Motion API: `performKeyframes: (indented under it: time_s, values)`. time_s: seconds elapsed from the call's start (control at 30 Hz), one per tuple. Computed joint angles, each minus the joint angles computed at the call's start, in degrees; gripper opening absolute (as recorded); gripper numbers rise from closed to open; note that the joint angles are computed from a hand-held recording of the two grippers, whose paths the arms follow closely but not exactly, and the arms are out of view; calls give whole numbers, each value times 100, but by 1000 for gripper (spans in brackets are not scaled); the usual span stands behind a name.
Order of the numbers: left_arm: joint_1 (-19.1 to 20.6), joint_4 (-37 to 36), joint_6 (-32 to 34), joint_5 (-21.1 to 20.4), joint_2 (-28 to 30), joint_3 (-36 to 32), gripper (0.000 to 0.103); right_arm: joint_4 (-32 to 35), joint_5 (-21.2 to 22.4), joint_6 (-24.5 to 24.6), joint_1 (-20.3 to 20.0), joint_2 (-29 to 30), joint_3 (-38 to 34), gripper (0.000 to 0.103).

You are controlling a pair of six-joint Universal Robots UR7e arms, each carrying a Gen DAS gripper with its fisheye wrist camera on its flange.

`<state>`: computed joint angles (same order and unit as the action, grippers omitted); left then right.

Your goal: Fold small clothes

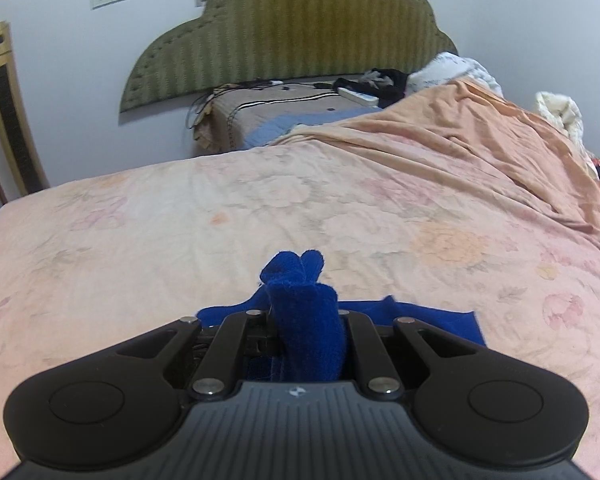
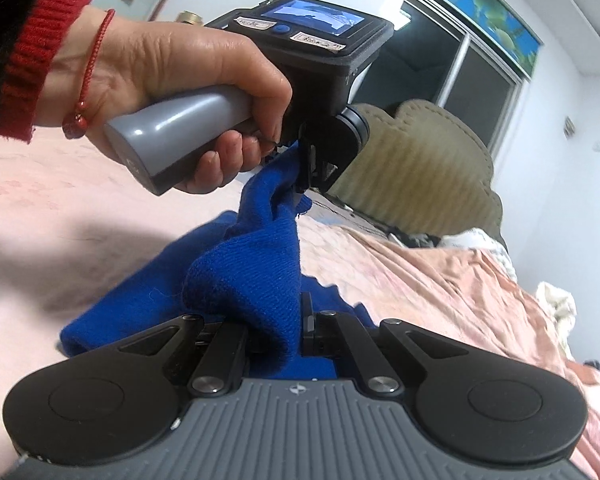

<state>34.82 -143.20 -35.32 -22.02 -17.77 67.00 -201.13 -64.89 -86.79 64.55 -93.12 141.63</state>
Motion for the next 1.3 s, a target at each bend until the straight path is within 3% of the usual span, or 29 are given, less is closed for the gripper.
performKeyframes:
  time_s: [0.5, 1.07, 1.3]
  values:
    - [108, 499, 657, -240, 1236, -1834, 10, 689, -314, 776, -263, 32, -604, 4]
    - [214, 1273, 619, -400, 1945, -2939, 11, 2044, -654, 1498, -359, -217, -989, 5]
    - [237, 1590, 488, -377, 2092, -3219, 14, 2636, -819, 1813, -341, -204, -1262, 13]
